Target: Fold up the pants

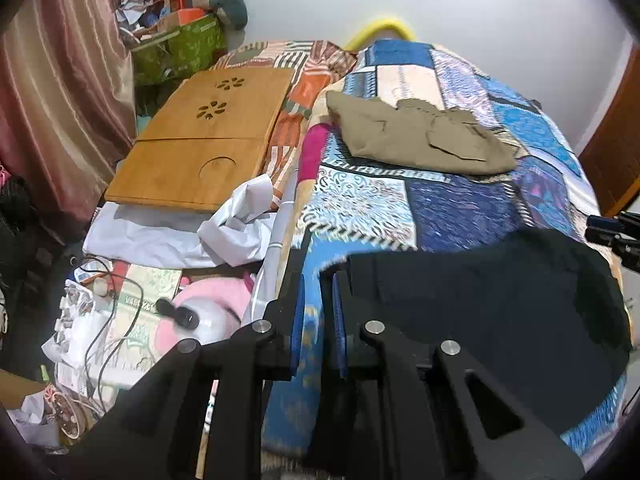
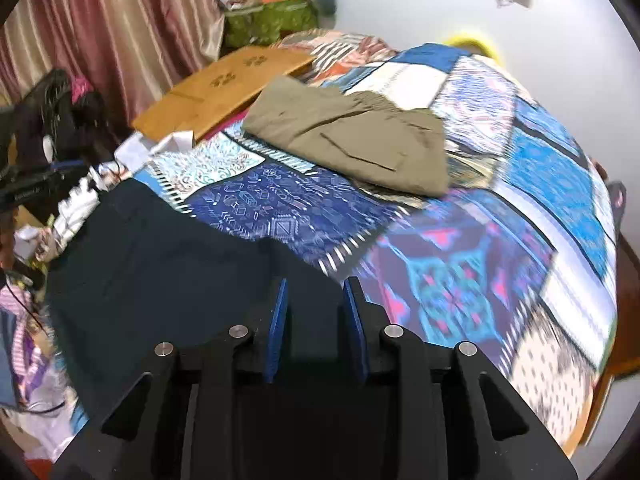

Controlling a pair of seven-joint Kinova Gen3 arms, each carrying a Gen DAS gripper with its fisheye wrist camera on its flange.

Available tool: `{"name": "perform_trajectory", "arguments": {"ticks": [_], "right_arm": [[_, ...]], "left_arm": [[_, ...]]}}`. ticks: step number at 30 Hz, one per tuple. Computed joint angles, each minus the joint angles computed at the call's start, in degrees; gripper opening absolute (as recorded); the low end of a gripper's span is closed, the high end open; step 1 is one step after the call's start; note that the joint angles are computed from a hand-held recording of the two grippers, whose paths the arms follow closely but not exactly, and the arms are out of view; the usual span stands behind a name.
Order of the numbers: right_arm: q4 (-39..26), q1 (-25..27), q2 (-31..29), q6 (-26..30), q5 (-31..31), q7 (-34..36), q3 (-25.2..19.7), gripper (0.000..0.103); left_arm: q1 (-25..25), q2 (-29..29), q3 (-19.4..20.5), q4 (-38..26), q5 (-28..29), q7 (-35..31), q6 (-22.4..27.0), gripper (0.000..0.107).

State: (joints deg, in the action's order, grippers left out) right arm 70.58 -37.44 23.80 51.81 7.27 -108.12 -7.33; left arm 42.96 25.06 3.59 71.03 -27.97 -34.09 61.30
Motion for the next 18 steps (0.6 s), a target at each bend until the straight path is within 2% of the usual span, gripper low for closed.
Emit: {"name": "perform_trajectory", "arguments": {"ticks": [1,3,4,9,13,16,18], "right_arm": [[1.3,-0.5,-0.7,-1.3,0.5,0.0,0.6,0.029],[5.6,-0.5,-4.3,-2.3,0.8,-1.9,0.0,0.035],[8.2,-0.3,-6.8,-1.9,0.6,-3.6,-1.2,0.036],[16.4,-2.1,-10.8,-5.3,3.0,-7.3,-2.1,0.036],[21.3,-2.5,-11.3,-5.9,3.3,-9.1,-3.7,0.036],[27.6,-3.2,-14.2,-11.5,3.9,-12.9,-3.3,0.036],[30.0,-0.7,-15.8,-13.9,1.1,-12.6,-4.6,0.036]], "left_arm": [[0.7,-0.5,0.1,0.5,-0.4,0.5,0.1,0.017],[1.8,-2.3,0.9,3.0,0.0,1.7,-0.8,0.028],[2.3,-2.7,1.5,4.0,0.2,2.2,-1.2,0.029],[5.6,-1.1,2.8,6.0,-0.2,5.6,0.0,0.029],[7.1,1.3,2.7,6.7,0.9,7.9,1.6,0.029],[8.1,1.1,2.2,9.5,0.4,10.8,0.3,0.032],[9.8,1.3,1.8,9.9,-1.7,12.7,1.1,0.034]]}}
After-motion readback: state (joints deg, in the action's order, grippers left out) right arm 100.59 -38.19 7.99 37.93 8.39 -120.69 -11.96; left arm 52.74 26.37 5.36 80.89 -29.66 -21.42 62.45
